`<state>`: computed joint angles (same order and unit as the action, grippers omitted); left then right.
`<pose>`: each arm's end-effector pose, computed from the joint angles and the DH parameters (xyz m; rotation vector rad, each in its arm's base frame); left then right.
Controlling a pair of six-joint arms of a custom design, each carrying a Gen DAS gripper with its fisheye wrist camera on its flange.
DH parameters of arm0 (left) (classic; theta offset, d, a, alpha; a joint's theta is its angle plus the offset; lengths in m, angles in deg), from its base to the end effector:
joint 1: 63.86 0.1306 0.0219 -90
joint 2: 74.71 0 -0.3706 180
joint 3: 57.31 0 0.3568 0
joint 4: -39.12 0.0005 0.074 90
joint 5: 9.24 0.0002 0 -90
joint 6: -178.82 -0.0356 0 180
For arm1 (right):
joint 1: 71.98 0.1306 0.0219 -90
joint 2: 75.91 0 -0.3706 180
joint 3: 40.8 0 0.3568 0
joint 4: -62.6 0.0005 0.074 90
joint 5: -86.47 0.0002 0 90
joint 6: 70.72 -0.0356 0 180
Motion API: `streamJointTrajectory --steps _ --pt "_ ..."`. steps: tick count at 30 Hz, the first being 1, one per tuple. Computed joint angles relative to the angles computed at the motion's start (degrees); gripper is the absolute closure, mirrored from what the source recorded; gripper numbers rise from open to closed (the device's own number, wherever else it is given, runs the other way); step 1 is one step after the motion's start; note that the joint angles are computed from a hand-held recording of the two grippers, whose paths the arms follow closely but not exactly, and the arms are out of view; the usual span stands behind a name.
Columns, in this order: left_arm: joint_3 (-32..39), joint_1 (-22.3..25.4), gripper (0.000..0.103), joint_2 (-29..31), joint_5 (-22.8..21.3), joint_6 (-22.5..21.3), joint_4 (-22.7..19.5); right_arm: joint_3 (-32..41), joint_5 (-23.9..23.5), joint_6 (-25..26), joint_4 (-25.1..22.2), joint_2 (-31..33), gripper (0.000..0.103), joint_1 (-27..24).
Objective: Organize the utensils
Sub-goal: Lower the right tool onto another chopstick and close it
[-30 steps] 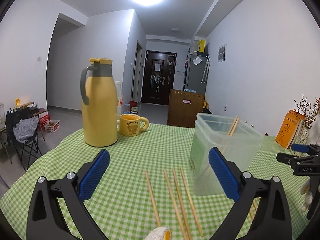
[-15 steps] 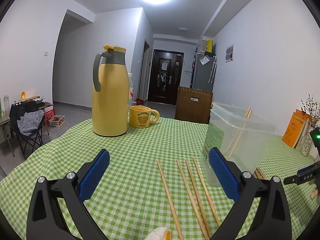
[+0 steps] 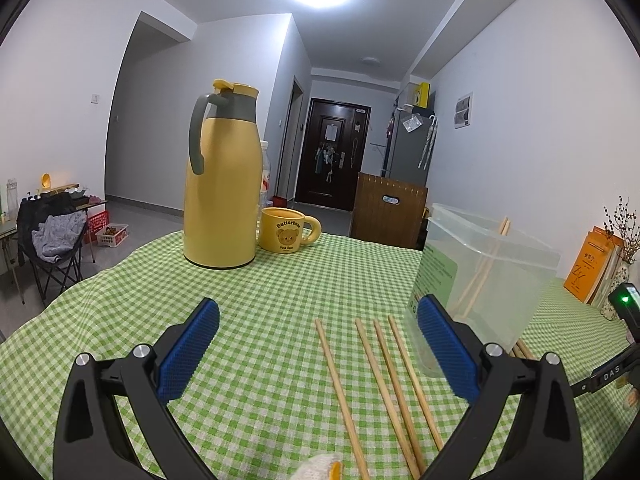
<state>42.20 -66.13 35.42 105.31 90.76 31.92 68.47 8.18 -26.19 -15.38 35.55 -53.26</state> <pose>0.6003 -0.0391 0.3801 0.2994 1.8534 -0.4528 0.5067 0.1636 0.3546 0.6923 2.8018 -0.1189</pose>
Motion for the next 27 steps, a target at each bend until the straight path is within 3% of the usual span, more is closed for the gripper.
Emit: streamJointTrajectory --steps 12,20,21,22,23,27 --pt "0.35 0.53 0.007 0.17 2.14 1.07 -0.35 6.04 -2.38 3.78 -0.20 4.96 0.008 -1.83" --pt "-0.19 0.40 0.007 -0.41 1.49 0.17 -0.78 3.44 -1.18 4.75 1.55 3.32 0.008 -1.63" --pt "-0.08 0.35 0.007 -0.37 1.43 0.11 -1.13 3.35 -0.95 4.85 1.81 3.10 0.010 -1.68" --pt "0.04 0.36 0.007 -0.32 1.41 0.11 -1.33 3.13 -1.16 4.94 2.21 2.81 0.020 -1.73" --pt "0.22 0.36 0.007 -0.21 1.48 0.20 -1.44 2.79 -1.97 5.16 3.04 2.55 0.037 -2.01" --pt "0.57 0.27 0.007 0.02 1.56 0.19 -1.69 3.03 -3.38 5.99 3.32 2.69 0.057 -2.90"
